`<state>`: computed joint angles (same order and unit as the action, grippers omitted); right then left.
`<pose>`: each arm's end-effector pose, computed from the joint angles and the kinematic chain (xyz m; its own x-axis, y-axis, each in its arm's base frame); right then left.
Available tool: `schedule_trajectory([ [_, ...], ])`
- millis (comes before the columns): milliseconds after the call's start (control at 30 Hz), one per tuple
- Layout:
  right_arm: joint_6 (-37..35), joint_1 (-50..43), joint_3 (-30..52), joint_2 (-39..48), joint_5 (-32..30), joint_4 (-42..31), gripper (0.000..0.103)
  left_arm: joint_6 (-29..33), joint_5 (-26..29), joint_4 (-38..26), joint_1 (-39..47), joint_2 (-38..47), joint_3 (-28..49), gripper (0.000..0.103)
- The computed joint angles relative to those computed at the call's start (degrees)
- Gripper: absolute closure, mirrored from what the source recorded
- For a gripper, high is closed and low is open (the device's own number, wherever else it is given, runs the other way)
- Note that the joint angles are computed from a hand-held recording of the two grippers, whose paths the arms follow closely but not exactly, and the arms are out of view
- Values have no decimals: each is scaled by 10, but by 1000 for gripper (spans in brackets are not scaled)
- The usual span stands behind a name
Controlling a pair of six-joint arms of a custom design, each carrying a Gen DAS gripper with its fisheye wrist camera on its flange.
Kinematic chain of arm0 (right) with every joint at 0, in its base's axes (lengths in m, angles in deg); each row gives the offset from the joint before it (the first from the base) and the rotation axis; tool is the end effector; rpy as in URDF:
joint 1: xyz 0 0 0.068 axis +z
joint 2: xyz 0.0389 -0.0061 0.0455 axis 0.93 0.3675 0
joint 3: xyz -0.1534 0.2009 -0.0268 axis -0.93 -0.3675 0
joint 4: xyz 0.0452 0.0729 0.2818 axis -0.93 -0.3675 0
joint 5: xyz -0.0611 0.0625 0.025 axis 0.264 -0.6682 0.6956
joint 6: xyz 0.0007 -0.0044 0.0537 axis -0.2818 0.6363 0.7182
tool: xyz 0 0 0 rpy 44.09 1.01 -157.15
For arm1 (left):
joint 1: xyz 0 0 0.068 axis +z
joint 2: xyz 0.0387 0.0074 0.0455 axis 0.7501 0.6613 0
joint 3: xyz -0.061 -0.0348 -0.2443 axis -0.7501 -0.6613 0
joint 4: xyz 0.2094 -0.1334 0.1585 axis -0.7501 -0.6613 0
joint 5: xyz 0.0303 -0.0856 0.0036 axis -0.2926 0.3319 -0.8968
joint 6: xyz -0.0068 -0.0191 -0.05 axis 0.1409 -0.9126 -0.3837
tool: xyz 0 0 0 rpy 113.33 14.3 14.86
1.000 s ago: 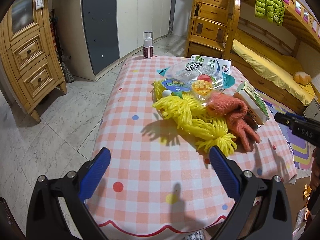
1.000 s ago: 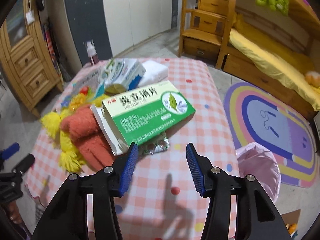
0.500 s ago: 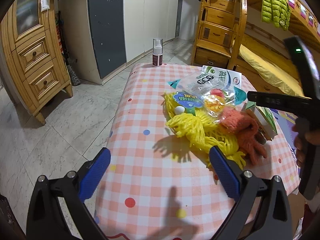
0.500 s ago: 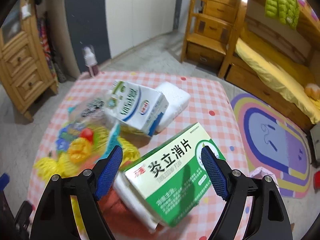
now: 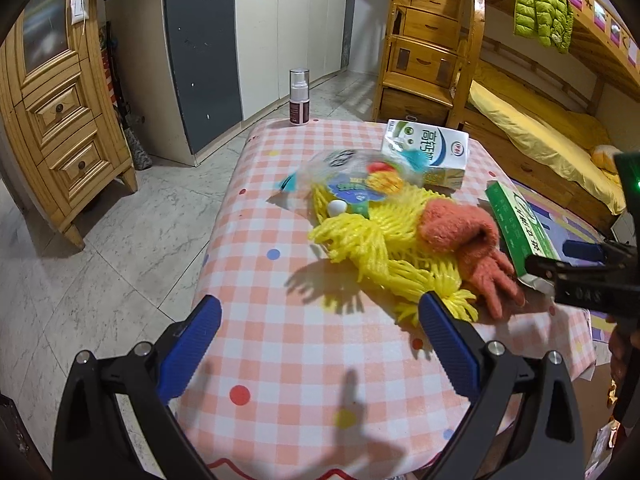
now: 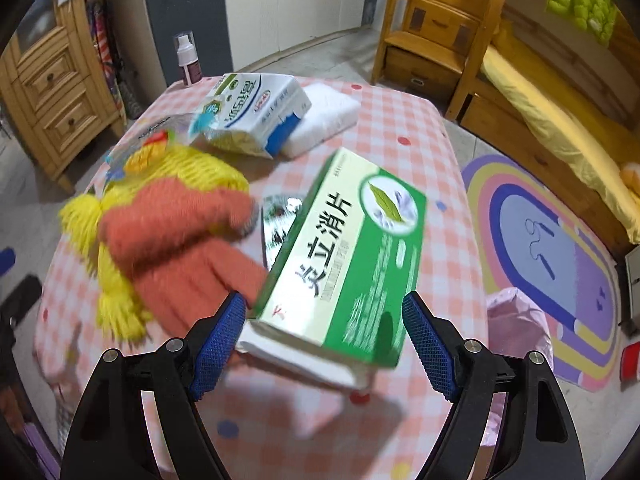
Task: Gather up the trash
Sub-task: 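Grasp the green medicine box with the right tool, then lift the green box with the right tool while the left tool grasps the clear plastic bag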
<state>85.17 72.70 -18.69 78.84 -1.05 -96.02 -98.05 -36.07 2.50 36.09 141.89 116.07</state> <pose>0.2876 0.0212 0.2664 -0.8507 -0.1439 -0.5055 -0.1381 0.9892 -0.0493 0.2305 -0.0470 0.2700 -0.7574 -0.0047 -0.6529 0.0187 0.9994 -0.0288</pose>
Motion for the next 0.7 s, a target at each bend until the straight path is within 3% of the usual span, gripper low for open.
schedule_trajectory([
  [67, -2, -11, -20, -26, -8, 6, 22, -5, -5, -5, -8, -3, -3, 7],
  [133, 0, -26, -39, -50, -29, 21, 16, -6, -9, -6, -11, -8, -7, 7],
  [300, 34, -73, -77, -76, -81, 72, 15, -5, -12, -9, -11, -10, -8, 7],
  [567, 50, -105, -77, -15, -154, 116, 13, -7, -18, -4, -12, 0, -5, 7],
  [700, 48, -86, -81, 4, -142, 122, 13, -3, -19, -4, -13, 4, -6, 7],
])
